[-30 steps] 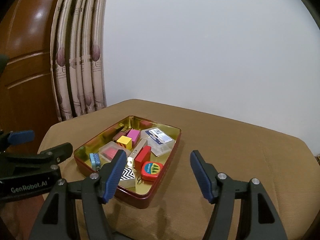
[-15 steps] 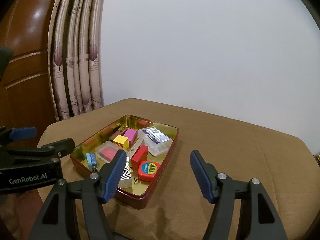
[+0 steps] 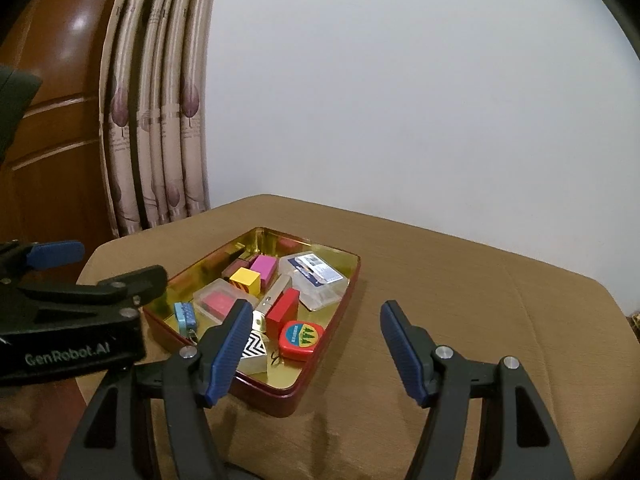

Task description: Organize rigid objects

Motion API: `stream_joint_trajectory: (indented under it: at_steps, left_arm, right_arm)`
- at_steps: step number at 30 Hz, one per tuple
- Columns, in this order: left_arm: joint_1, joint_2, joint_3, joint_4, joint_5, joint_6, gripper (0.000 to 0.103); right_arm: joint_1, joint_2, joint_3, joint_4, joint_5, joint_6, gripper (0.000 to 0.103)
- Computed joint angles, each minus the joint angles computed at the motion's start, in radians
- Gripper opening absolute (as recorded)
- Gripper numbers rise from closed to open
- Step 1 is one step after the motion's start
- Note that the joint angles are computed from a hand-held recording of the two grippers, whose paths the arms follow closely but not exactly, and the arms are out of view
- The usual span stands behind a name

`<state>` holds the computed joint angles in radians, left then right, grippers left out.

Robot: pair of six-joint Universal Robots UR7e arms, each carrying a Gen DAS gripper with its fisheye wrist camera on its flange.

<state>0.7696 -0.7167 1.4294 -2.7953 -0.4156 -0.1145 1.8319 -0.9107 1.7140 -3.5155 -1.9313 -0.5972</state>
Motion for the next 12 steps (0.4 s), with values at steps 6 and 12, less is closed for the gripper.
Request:
stream_joint_trajectory:
  at_steps: [6,12]
  left_arm:
    - [0.004,-0.007,-0.001,0.017,-0.014,-0.019,0.091]
    - [0.002,-0.011,-0.014,0.073,-0.003,-0.069,0.092]
  right_arm:
    - [-0.003,-0.003,-0.002,0.01,0.002,0.01,0.069]
    - [-0.005,-0.007,-0.001,0.005,0.003,0.009,0.069]
